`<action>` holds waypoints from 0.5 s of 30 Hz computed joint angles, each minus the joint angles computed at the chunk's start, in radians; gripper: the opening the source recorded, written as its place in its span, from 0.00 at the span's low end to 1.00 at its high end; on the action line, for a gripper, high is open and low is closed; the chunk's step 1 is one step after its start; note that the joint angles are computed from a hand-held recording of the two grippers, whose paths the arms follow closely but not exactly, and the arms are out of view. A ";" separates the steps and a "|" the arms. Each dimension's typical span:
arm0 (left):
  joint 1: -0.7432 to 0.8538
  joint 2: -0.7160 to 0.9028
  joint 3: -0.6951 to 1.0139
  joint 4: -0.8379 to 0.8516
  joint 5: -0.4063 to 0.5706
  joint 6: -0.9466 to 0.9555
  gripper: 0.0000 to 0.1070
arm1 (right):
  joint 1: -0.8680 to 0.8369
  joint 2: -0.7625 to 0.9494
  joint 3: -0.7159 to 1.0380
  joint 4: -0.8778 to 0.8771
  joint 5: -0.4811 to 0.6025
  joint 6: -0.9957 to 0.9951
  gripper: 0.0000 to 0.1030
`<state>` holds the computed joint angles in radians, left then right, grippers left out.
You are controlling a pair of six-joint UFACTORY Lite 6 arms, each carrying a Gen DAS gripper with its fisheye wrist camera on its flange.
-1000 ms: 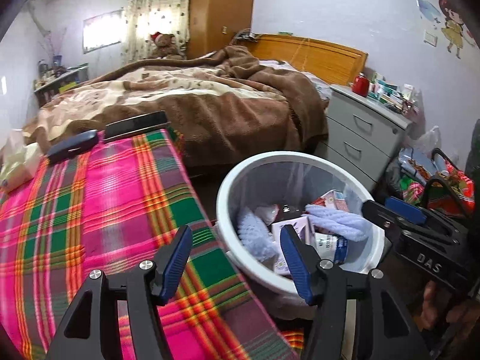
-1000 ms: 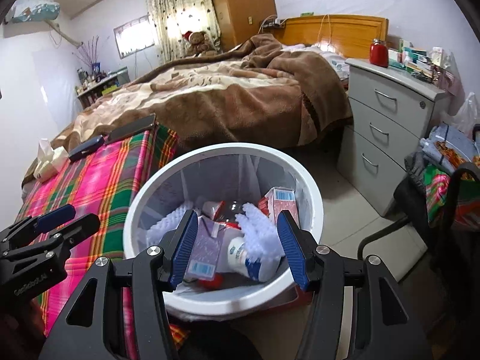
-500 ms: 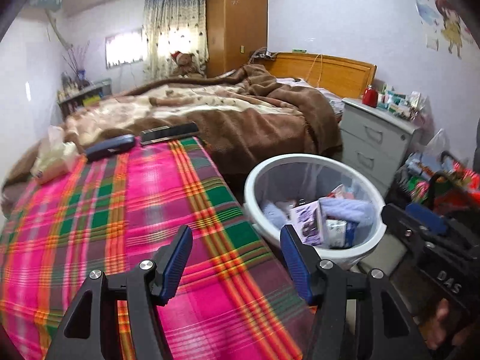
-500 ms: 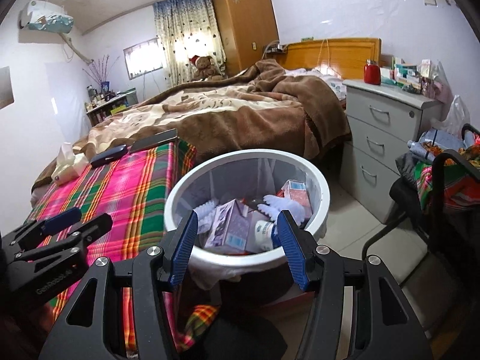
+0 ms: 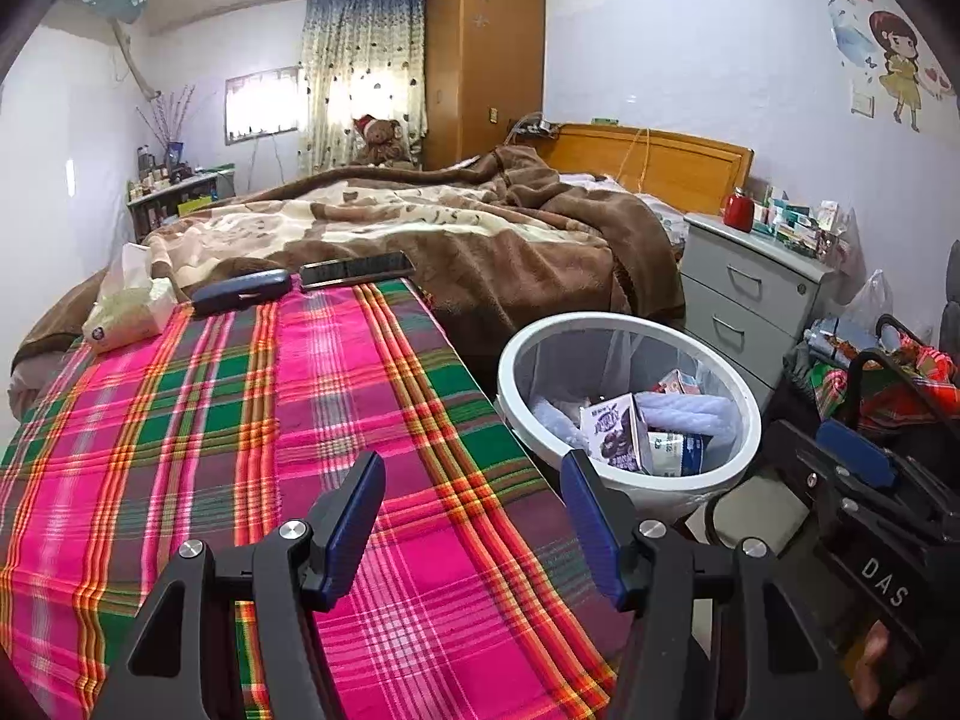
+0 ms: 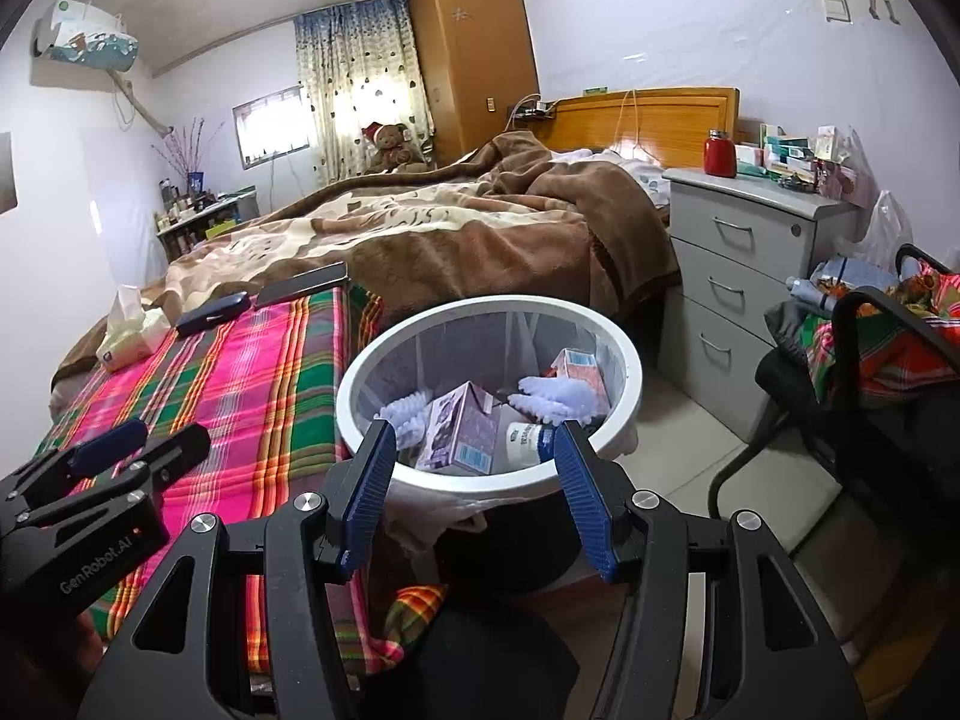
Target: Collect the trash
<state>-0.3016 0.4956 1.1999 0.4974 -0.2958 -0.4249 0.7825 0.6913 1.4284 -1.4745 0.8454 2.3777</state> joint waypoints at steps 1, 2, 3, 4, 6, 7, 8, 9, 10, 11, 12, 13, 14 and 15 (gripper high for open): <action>0.000 -0.003 -0.004 -0.008 -0.001 0.009 0.57 | 0.003 0.007 0.010 0.007 0.002 -0.008 0.55; -0.001 -0.009 -0.010 -0.035 0.000 0.034 0.57 | 0.006 0.008 0.010 0.009 0.003 -0.007 0.55; -0.001 -0.012 -0.014 -0.039 -0.003 0.038 0.57 | 0.014 0.013 0.017 0.015 0.007 -0.008 0.55; 0.001 -0.015 -0.017 -0.035 -0.004 0.035 0.57 | 0.013 0.011 0.016 0.013 0.003 -0.008 0.55; 0.000 -0.017 -0.018 -0.037 -0.002 0.033 0.57 | 0.015 0.014 0.019 0.017 0.005 -0.009 0.55; 0.000 -0.019 -0.023 -0.046 -0.003 0.041 0.57 | 0.014 0.011 0.015 0.012 0.002 -0.006 0.55; -0.004 -0.023 -0.028 -0.064 -0.002 0.054 0.57 | 0.015 0.011 0.013 0.011 0.001 -0.006 0.55; -0.004 -0.027 -0.033 -0.061 -0.002 0.050 0.57 | 0.018 0.015 0.020 0.019 0.005 -0.011 0.55; -0.002 -0.026 -0.031 -0.054 0.000 0.044 0.57 | 0.020 0.016 0.020 0.021 0.005 -0.012 0.55; 0.000 -0.034 -0.039 -0.050 -0.001 0.038 0.57 | 0.020 0.016 0.020 0.020 0.003 -0.010 0.55; 0.001 -0.039 -0.043 -0.045 -0.002 0.033 0.57 | 0.021 0.017 0.022 0.023 0.003 -0.011 0.55; 0.001 -0.042 -0.045 -0.049 0.001 0.036 0.57 | 0.022 0.017 0.021 0.027 0.004 -0.012 0.55; 0.001 -0.046 -0.047 -0.056 0.002 0.042 0.57 | 0.022 0.020 0.027 0.029 0.004 -0.017 0.55; 0.003 -0.044 -0.045 -0.053 0.001 0.040 0.57 | 0.023 0.021 0.029 0.029 0.004 -0.019 0.55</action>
